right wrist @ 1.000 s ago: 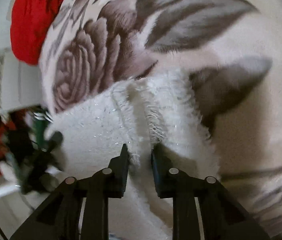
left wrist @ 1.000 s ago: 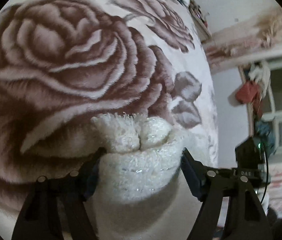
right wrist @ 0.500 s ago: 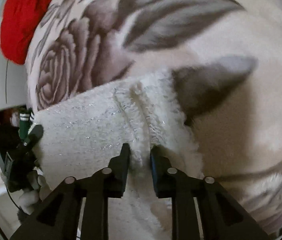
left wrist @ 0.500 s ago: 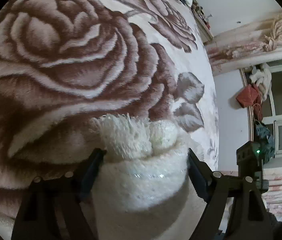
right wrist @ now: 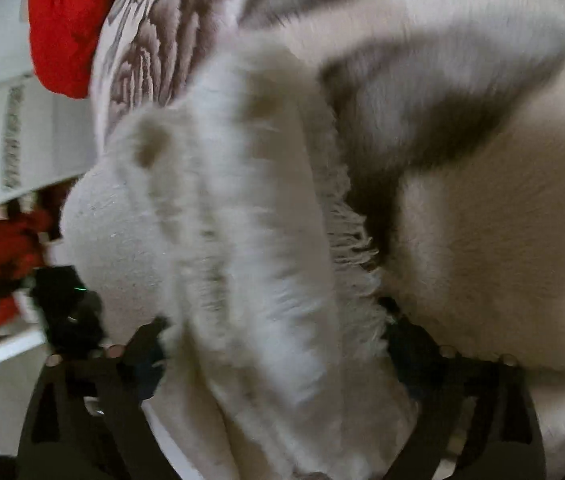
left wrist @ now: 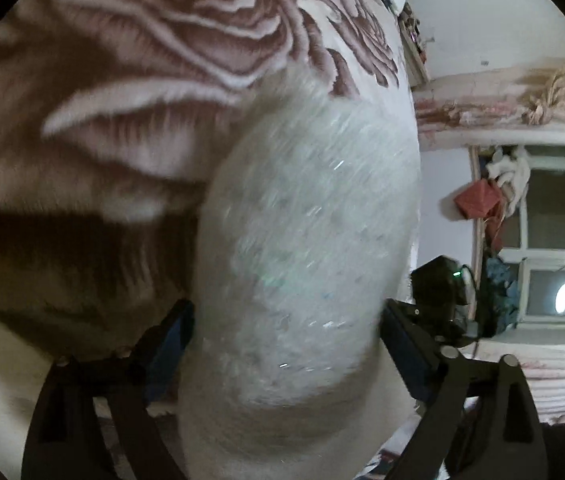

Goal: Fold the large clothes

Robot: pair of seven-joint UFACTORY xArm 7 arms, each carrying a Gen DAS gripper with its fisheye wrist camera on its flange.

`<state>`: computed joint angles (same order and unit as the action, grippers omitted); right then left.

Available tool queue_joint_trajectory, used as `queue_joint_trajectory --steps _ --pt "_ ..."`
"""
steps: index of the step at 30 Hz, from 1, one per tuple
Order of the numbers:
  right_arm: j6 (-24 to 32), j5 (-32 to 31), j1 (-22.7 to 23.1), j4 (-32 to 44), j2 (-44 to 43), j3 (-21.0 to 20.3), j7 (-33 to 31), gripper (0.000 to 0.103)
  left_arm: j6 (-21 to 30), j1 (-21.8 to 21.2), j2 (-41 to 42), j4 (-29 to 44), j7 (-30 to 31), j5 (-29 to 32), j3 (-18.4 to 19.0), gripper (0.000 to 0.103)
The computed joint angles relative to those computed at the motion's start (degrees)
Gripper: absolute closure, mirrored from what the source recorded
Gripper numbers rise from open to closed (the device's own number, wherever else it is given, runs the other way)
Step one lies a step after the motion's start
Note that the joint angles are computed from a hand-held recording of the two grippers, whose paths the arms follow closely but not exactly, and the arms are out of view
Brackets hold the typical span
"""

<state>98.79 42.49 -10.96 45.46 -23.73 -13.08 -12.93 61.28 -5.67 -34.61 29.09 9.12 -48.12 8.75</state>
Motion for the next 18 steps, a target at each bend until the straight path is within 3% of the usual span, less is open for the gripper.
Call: queue_joint_trajectory --steps 5,9,11,12,13,14,15,16,18 --pt "3.4 3.1 -0.4 -0.7 3.1 -1.1 -2.6 0.002 -3.9 -0.6 -1.4 -3.3 3.6 -5.0 0.6 0.008" --pt "0.8 -4.0 -0.7 5.4 -0.6 3.0 3.3 0.008 -1.5 1.7 -3.9 1.4 -4.7 5.1 -2.9 0.009" --pt "-1.4 -8.9 -0.3 8.9 -4.8 4.1 5.6 0.025 -0.4 2.5 -6.7 4.6 -8.6 10.6 -4.2 0.010" --pt "-1.6 -12.4 0.2 11.7 -6.7 5.0 6.7 0.056 -0.1 2.4 -7.6 6.0 -9.9 12.5 -4.5 0.011" --pt "-0.4 -13.9 0.9 14.1 -7.5 5.2 7.9 0.080 0.4 1.9 -7.8 7.9 -11.2 14.2 -5.0 0.024" --pt "0.7 -14.0 1.7 15.9 -8.1 5.0 9.7 0.081 1.0 0.9 -7.4 8.9 -11.9 14.9 -5.0 0.047" --pt "1.3 -12.5 2.7 17.0 -8.9 4.9 11.4 0.081 2.3 -0.2 -6.0 10.2 -12.6 15.5 -5.0 0.055" --pt "2.0 -11.1 4.0 17.8 -9.1 4.6 12.2 0.081 3.7 -1.5 -3.7 11.6 -12.9 16.0 -5.2 0.060" --pt "2.0 -12.3 7.0 18.2 -8.8 6.4 12.4 0.081 2.7 -2.4 -1.6 12.1 -13.6 19.5 -8.2 0.060"
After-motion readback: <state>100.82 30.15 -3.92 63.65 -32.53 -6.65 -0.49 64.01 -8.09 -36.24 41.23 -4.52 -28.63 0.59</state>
